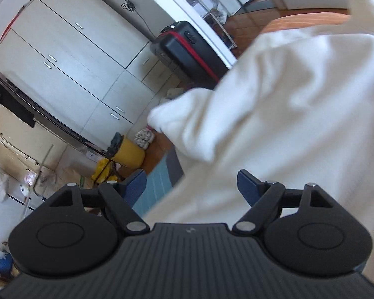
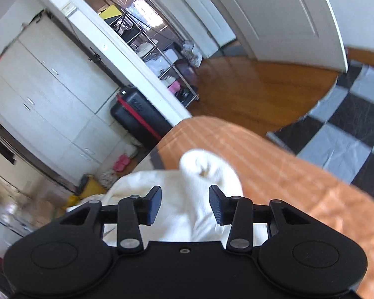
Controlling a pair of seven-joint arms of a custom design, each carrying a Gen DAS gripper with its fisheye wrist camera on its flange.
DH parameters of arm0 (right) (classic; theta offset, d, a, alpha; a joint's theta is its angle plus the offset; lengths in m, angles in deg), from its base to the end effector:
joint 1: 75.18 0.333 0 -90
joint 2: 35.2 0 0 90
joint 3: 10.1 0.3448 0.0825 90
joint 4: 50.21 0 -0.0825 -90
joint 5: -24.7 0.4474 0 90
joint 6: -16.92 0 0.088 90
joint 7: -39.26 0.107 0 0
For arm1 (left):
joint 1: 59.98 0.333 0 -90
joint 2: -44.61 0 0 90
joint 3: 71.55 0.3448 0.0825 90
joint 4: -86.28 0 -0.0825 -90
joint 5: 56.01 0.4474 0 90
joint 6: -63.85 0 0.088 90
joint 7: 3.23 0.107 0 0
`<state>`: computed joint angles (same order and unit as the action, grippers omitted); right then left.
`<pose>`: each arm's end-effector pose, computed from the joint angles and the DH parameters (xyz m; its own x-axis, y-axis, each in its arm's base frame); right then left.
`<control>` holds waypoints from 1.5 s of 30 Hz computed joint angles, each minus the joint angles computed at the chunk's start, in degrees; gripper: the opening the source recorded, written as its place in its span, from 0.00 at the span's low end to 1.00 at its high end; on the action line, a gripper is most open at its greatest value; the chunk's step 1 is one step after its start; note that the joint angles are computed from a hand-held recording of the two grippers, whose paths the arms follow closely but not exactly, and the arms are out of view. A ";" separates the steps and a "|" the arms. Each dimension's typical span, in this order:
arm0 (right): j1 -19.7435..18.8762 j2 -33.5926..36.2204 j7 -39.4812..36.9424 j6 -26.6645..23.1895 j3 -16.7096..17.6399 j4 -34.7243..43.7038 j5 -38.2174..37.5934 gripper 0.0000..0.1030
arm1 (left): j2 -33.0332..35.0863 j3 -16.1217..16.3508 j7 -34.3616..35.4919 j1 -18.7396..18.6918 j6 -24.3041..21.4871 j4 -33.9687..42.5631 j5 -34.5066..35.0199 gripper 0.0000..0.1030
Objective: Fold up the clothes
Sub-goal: 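Release both grippers, laying the fleece spread on the bed, then grasp the fleece hem with the left gripper while the right gripper pinches the body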
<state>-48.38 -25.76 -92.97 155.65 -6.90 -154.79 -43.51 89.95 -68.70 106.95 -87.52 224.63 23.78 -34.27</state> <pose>0.6144 0.3477 0.4951 -0.5652 -0.5433 -0.6208 -0.1459 0.8064 -0.5730 0.7950 -0.4045 0.4605 -0.5917 -0.5264 -0.6106 -0.1692 0.8216 -0.5444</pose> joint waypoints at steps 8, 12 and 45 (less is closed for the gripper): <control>2.89 -5.72 -0.19 -7.27 5.18 -7.89 16.53 0.51 | -22.57 -13.46 6.67 12.48 -0.15 -31.90 -15.93 0.78; 2.61 -7.24 2.25 -6.14 5.53 -10.77 19.50 0.52 | -30.67 -18.55 17.43 17.55 2.15 -43.21 -26.51 0.78; 5.59 3.71 -3.55 1.78 2.88 -1.18 18.72 0.09 | -40.11 -13.87 48.77 20.35 -33.06 -54.58 -72.52 0.65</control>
<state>-42.79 -22.05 -96.52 157.43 -4.01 -155.96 -24.79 49.84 -82.56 155.72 -67.17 191.56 -30.79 -106.79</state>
